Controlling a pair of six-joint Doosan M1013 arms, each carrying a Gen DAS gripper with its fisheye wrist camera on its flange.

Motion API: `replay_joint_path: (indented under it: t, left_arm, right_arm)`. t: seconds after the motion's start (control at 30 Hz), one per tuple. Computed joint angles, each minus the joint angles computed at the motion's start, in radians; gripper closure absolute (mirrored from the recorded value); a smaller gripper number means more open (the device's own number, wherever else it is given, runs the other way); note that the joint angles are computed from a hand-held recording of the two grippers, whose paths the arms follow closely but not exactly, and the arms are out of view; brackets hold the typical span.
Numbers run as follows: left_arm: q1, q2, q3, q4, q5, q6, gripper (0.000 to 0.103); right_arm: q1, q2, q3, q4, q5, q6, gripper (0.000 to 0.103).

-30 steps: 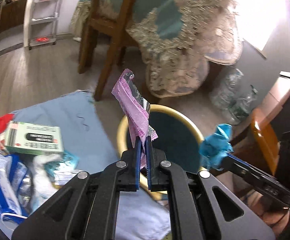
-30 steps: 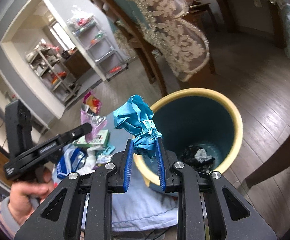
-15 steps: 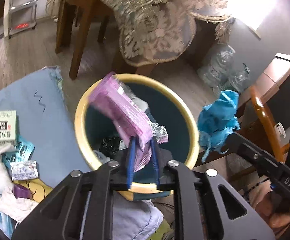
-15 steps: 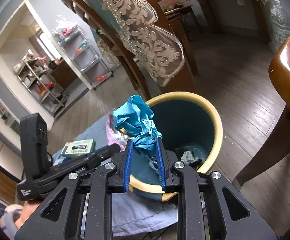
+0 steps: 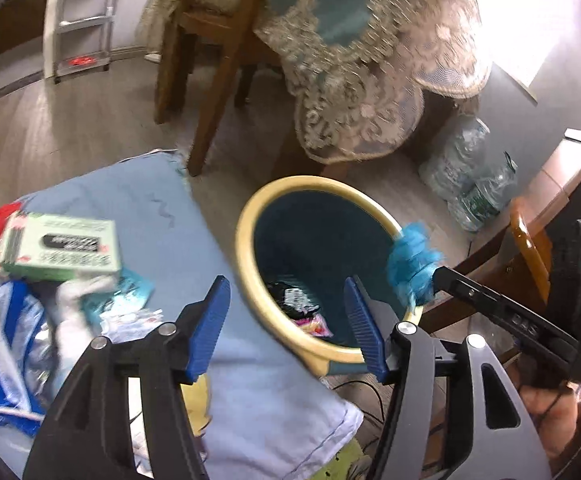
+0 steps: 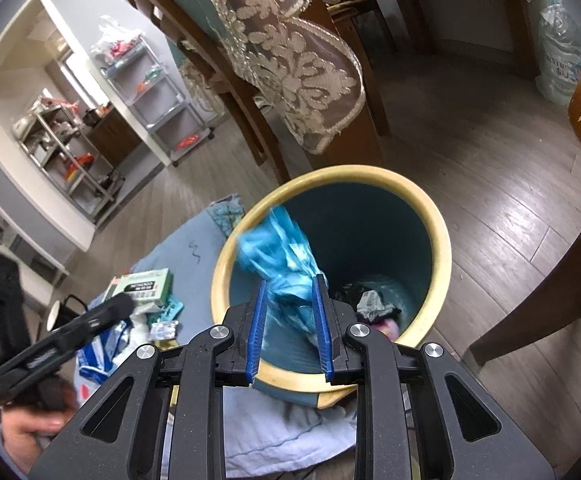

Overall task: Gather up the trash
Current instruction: 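Open both grippers over the bin, dropping the pink wrapper and blue tissue, then grasp the white tissue with the left gripper and lift it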

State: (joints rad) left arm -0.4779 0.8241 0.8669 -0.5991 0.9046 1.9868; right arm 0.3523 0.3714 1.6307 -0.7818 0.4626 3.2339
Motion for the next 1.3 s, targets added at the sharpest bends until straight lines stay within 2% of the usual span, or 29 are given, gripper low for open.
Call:
replay_joint_path:
  t: [0.23, 0.53, 0.77, 0.87, 0.97, 1.03, 1.1, 1.17, 1.23, 1.3]
  left_arm:
    - [0.041, -0.060, 0.093, 0.015, -0.061, -0.019, 0.044]
    - [0.072, -0.110, 0.186, 0.069, -0.101, -0.048, 0.044]
    - [0.042, -0.096, 0.189, 0.193, -0.074, -0.018, 0.044]
    - [0.016, -0.085, 0.186, 0.281, -0.075, 0.012, 0.044]
    - [-0.022, -0.075, 0.189, 0.448, -0.085, 0.017, 0.045]
    - [-0.043, -0.058, 0.183, 0.568, -0.064, -0.011, 0.049]
    - [-0.051, -0.045, 0.177, 0.626, -0.044, -0.038, 0.052]
    - [-0.057, -0.037, 0.175, 0.674, -0.032, -0.059, 0.065]
    - [-0.056, -0.031, 0.168, 0.683, -0.012, -0.064, 0.086]
    - [-0.054, -0.030, 0.167, 0.677, -0.007, -0.060, 0.094]
  right_arm:
    - [0.001, 0.011, -0.011, 0.015, 0.013, -0.001, 0.056]
    - [0.012, 0.025, -0.034, 0.075, -0.015, -0.115, 0.055]
    - [0.022, 0.038, -0.054, 0.131, -0.025, -0.205, 0.054]
    - [0.024, 0.038, -0.055, 0.138, -0.021, -0.223, 0.054]
    - [0.021, 0.034, -0.047, 0.146, -0.025, -0.222, 0.054]
    - [0.020, 0.030, -0.042, 0.142, -0.027, -0.211, 0.054]
    - [0.020, 0.029, -0.039, 0.139, -0.030, -0.205, 0.054]
    - [0.020, 0.028, -0.038, 0.139, -0.032, -0.203, 0.054]
    - [0.019, 0.028, -0.038, 0.140, -0.033, -0.205, 0.054]
    - [0.020, 0.027, -0.037, 0.144, -0.035, -0.208, 0.054]
